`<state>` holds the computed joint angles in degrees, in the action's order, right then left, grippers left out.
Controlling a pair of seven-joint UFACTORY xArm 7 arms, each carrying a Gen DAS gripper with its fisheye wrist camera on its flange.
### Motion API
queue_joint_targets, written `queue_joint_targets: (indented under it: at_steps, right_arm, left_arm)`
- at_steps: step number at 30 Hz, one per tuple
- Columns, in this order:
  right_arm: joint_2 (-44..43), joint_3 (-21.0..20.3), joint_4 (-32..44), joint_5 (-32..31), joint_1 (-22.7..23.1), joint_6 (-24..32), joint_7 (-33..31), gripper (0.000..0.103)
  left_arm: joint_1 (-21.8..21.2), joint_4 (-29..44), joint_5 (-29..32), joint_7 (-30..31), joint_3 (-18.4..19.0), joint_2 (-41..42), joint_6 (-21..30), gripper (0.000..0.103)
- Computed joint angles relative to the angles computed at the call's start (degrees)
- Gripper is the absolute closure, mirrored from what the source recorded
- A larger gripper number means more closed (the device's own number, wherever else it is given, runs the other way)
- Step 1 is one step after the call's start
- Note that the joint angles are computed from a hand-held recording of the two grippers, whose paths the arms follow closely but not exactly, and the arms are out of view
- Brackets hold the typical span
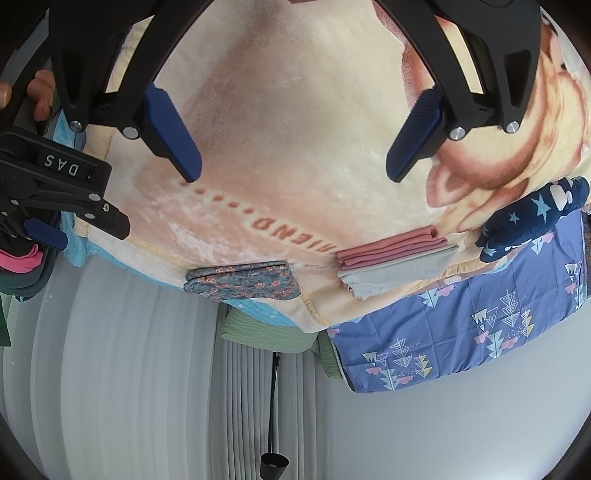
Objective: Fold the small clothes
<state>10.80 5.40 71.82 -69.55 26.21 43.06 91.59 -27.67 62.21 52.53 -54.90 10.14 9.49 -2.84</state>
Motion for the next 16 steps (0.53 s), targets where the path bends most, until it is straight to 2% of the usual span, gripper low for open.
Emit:
queue_joint_targets:
  at_steps: [16]
  right_arm:
    - [0.22, -0.11, 0.03, 0.03, 0.02, -0.2, -0.23, 0.001]
  left_arm:
    - [0.26, -0.68, -0.1, 0.15, -0.19, -0.29, 0.02, 0.002]
